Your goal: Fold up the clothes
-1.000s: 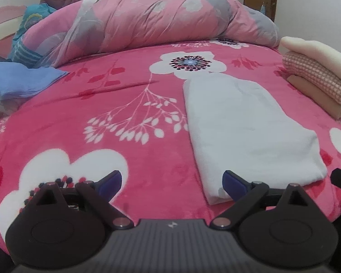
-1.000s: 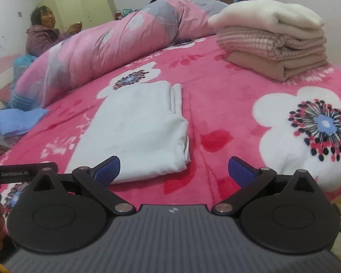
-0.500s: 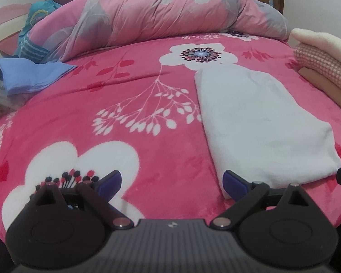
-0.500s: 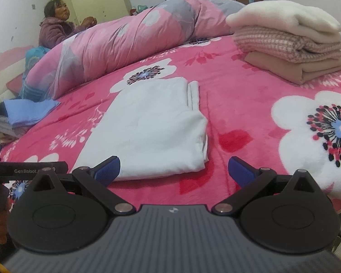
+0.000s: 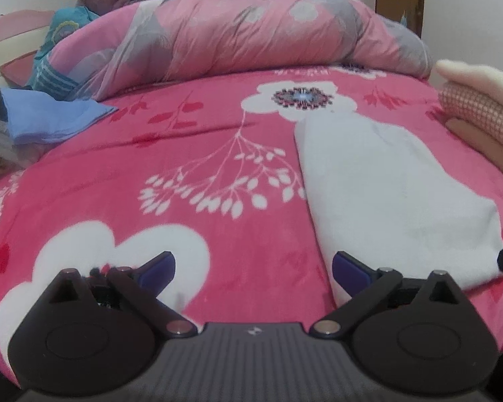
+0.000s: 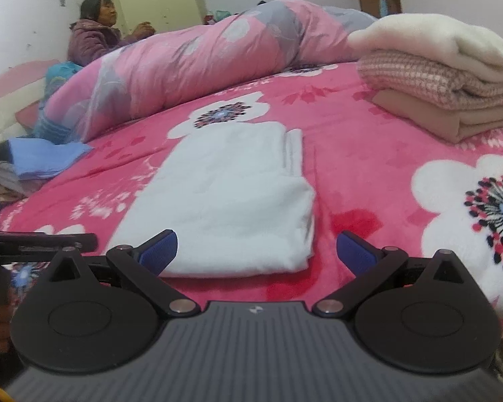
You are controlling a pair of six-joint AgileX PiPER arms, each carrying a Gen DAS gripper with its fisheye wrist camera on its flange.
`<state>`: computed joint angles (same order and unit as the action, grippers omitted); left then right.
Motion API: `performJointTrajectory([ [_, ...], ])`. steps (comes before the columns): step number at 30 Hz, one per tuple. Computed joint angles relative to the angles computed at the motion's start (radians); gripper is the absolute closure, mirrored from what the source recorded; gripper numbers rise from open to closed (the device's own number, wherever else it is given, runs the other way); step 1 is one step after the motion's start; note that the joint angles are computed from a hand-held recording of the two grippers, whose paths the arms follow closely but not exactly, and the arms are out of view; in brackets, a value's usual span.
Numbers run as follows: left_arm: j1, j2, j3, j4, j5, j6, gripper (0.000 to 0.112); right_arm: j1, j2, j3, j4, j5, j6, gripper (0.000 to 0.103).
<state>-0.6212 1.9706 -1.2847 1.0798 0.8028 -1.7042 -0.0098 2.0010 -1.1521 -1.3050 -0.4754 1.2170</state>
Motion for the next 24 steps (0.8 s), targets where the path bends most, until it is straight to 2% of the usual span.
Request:
performJointTrajectory([
  [3,-0.002,0.000,0.015,0.091,-0.002,-0.072,0.009,0.012,0.015,-0.003,0.115,0.037,-0.117,0.001],
  [6,-0.003,0.019,0.002,0.158,0.017,-0.101,0.009,-0.009,0.042,-0.007,0.213,-0.011,-0.228,0.001],
  [9,0.018,0.048,-0.041,0.152,0.009,-0.061,0.009,-0.032,0.079,-0.050,0.207,-0.042,-0.198,0.001],
  [12,0.047,0.072,-0.083,0.123,-0.025,-0.002,0.009,-0.037,0.126,-0.121,0.190,-0.021,-0.150,0.001],
  [16,0.072,0.112,-0.168,0.065,-0.036,0.106,0.009,-0.037,0.205,-0.286,-0.055,0.031,0.138,0.001],
  [17,0.071,0.120,-0.183,0.064,-0.033,0.121,0.009,-0.037,0.220,-0.310,-0.069,0.036,0.165,0.001],
  [20,0.072,0.130,-0.201,0.073,-0.057,0.146,0.009,-0.041,0.238,-0.310,0.053,0.031,0.084,0.001],
  [22,0.074,0.133,-0.204,0.083,-0.081,0.155,0.009,-0.058,0.249,-0.302,0.099,-0.011,0.057,0.003],
  [24,0.072,0.137,-0.203,0.096,-0.093,0.145,0.009,-0.075,0.251,-0.282,0.164,-0.048,-0.012,0.009],
])
